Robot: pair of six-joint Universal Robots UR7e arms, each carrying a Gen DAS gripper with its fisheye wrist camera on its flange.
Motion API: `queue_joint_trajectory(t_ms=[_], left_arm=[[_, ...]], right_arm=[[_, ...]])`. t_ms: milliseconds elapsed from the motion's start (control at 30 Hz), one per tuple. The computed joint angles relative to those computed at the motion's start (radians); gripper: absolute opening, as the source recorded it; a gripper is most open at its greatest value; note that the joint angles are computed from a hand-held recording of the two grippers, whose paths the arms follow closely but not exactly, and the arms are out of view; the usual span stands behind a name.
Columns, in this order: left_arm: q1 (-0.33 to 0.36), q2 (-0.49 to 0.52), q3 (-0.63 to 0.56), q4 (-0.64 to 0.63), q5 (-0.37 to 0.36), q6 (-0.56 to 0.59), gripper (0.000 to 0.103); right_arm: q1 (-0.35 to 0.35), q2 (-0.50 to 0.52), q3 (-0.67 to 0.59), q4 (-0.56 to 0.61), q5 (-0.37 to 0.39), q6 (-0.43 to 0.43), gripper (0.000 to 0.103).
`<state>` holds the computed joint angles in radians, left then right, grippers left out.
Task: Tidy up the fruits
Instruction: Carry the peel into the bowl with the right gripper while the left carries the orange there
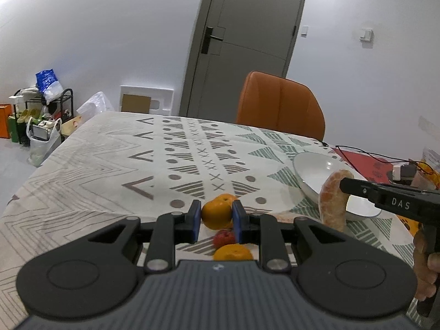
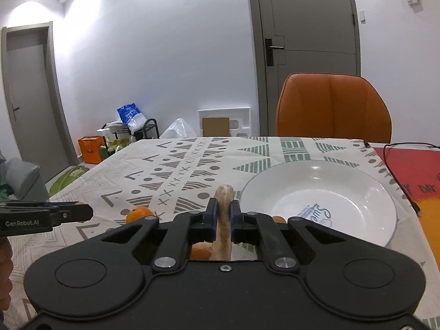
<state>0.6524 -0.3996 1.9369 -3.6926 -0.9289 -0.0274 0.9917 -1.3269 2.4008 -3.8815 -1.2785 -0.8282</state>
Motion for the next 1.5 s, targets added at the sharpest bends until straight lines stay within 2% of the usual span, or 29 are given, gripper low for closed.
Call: queue_joint_trajectory(t_ms=[667,1167,1267,1333,1500], left_arm=[[-0.026,0.060,-0.111,0.064,-0.054,0.062,0.023],[-0.036,0.116,-0.208,0.140,-0.094,0.104,0.023],[-0.038,0.128,-0.229,0.156,-0.104,0.112,0.023],[-0.041,0.136,-0.247,0.171,-0.110,0.118,0.023],[-0.047,0.159,-0.289,0.208,-0.131,0.134,0.023]], right_arm=[[-0.124,-0.084,-0.009,-0.038,0.079,0.094,0.007],[-0.178,-0.090,-0.080,-0.001,0.090,0.168,0.007],[-0.176,-0.075,-0.096,-0.009,0.068,0.177,0.008],[-0.176,-0.068,-0.108,-0.007,0.046,0.187,0.014],[-0.210,-0.077,-0.101,-0.005,0.061,0.224,0.014]])
